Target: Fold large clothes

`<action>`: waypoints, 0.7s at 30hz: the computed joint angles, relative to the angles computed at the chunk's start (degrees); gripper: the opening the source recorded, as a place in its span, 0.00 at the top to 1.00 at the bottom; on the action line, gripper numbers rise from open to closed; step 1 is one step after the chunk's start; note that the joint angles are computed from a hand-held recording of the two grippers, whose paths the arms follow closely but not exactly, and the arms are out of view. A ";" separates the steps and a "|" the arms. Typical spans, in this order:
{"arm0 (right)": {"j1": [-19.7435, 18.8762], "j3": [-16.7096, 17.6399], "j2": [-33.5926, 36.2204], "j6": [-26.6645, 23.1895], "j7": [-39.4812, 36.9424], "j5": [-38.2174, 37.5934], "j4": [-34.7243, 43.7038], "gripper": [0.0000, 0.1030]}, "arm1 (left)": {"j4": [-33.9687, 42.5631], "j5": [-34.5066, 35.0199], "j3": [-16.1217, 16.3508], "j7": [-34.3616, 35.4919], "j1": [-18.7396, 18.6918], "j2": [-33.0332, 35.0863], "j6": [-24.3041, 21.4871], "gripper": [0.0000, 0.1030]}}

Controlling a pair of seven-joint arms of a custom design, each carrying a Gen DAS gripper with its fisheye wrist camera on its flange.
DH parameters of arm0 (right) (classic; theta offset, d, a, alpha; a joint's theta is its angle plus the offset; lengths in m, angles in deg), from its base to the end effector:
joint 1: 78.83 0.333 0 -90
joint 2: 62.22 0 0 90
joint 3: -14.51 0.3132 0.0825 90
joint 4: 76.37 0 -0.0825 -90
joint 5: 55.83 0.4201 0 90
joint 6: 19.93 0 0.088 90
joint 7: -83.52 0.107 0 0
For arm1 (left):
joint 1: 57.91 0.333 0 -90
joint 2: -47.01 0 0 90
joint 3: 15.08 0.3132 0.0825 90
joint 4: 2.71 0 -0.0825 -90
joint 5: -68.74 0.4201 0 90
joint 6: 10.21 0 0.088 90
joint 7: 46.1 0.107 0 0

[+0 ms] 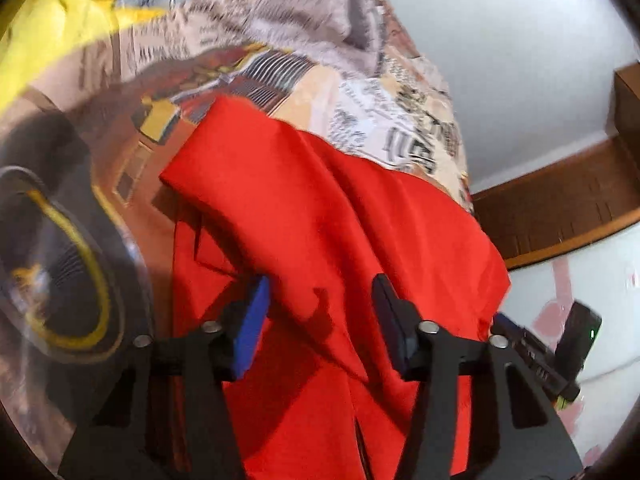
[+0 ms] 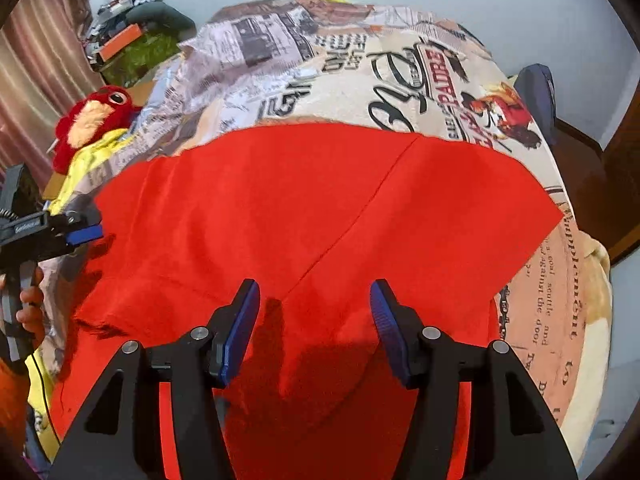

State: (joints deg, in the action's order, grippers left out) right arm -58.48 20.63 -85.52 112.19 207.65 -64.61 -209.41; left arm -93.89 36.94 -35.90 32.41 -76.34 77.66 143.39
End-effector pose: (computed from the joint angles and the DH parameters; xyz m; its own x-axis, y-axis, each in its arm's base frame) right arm 0.4453 0.2224 0.5228 -0.0421 -0.9977 -0.0526 -0.9112 0.0599 -0.4075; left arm 0.6245 -0.4315 0.3786 -0.0440 -0.7516 0.6581 -0.9676 -0.1319 -0.2153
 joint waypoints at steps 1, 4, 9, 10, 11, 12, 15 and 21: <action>-0.11 -0.15 0.35 -0.34 0.19 0.28 -0.06 0.48 | 1.36 2.30 1.77 -2.29 -1.52 1.04 -0.73 0.67; -0.01 -1.31 0.47 -0.89 0.29 3.08 -1.20 0.48 | 4.30 17.57 11.67 -16.22 -9.67 2.34 -3.79 0.99; 0.21 -2.87 -3.40 2.43 -0.30 7.06 -5.72 0.48 | -2.69 21.25 10.70 -21.90 -7.87 -0.85 3.90 0.99; 0.16 -2.82 -3.67 2.36 -0.33 7.28 -5.90 0.48 | -3.00 20.76 9.66 -21.41 -6.89 -0.87 4.06 0.99; 0.14 -2.70 -4.17 2.21 -0.35 7.37 -6.22 0.48 | -3.11 20.59 8.85 -20.70 -6.22 -1.01 3.52 0.98; 0.09 -2.42 -4.50 1.84 -0.27 7.17 -6.34 0.48 | -3.25 21.14 8.81 -20.60 -6.23 -1.35 2.91 0.97; -0.40 -0.82 -4.90 -0.46 0.93 4.94 -5.76 0.47 | -3.53 25.47 10.45 -22.00 -7.89 -3.01 -0.39 0.97; -0.53 -0.55 -7.24 -3.57 4.78 3.76 -6.11 0.38 | -6.54 33.60 11.02 -23.12 -8.76 -7.73 -7.46 0.83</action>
State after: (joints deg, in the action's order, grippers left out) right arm -59.01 20.08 -92.76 108.62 212.43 -60.85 -215.52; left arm -100.44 70.54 -24.88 9.29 -85.09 69.92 135.93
